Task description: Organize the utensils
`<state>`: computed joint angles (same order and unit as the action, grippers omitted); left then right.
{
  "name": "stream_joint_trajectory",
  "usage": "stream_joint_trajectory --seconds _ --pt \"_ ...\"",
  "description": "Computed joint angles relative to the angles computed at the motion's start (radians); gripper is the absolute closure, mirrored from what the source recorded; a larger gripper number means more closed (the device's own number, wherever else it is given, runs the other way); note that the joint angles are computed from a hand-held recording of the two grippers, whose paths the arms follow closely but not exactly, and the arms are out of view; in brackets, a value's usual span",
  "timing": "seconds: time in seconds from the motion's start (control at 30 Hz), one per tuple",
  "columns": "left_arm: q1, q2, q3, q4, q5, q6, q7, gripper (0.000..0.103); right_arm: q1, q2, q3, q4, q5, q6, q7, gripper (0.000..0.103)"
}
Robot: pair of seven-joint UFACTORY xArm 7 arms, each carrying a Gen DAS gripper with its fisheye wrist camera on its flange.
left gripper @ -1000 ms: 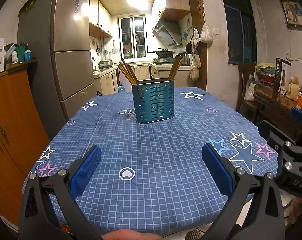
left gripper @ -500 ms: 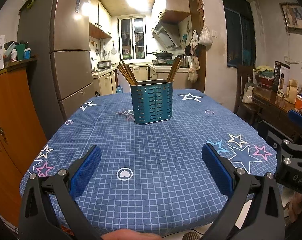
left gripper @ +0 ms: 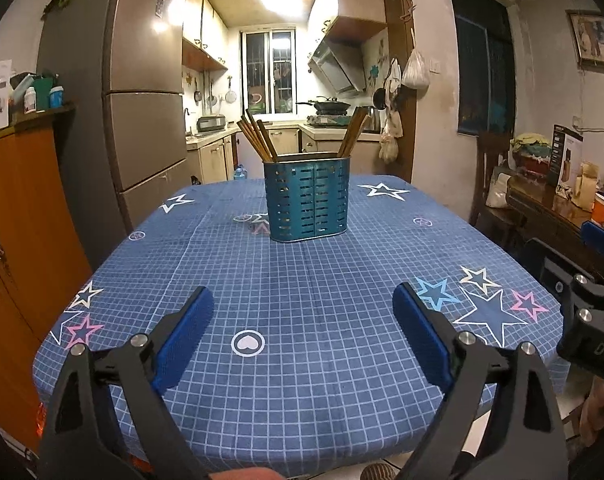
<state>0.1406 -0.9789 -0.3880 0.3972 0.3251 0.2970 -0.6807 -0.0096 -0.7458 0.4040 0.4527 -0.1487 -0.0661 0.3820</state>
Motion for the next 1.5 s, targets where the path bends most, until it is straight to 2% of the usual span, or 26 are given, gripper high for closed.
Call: stream_joint_trajectory --seconds 0.37,0.5,0.87,0.93,1.5 --pt "0.013 -0.010 -0.013 0.005 0.014 0.019 -0.013 0.015 0.010 0.000 -0.013 -0.001 0.002 0.002 -0.001 0.004" --pt "0.008 0.001 -0.010 0.012 0.013 0.042 -0.016 0.010 0.016 -0.001 -0.015 -0.002 0.001 0.005 -0.003 0.004" --pt "0.007 0.002 -0.015 0.015 0.034 0.049 -0.027 0.009 0.022 0.000 -0.018 -0.001 0.000 0.010 -0.005 0.004" --pt "0.002 0.003 -0.012 0.016 0.034 0.055 -0.027 0.006 0.021 0.000 -0.018 0.000 0.000 0.010 -0.004 0.004" --pt "-0.004 -0.013 -0.007 0.008 0.038 0.053 -0.028 0.006 0.024 0.003 -0.020 0.000 0.000 0.011 -0.003 0.004"
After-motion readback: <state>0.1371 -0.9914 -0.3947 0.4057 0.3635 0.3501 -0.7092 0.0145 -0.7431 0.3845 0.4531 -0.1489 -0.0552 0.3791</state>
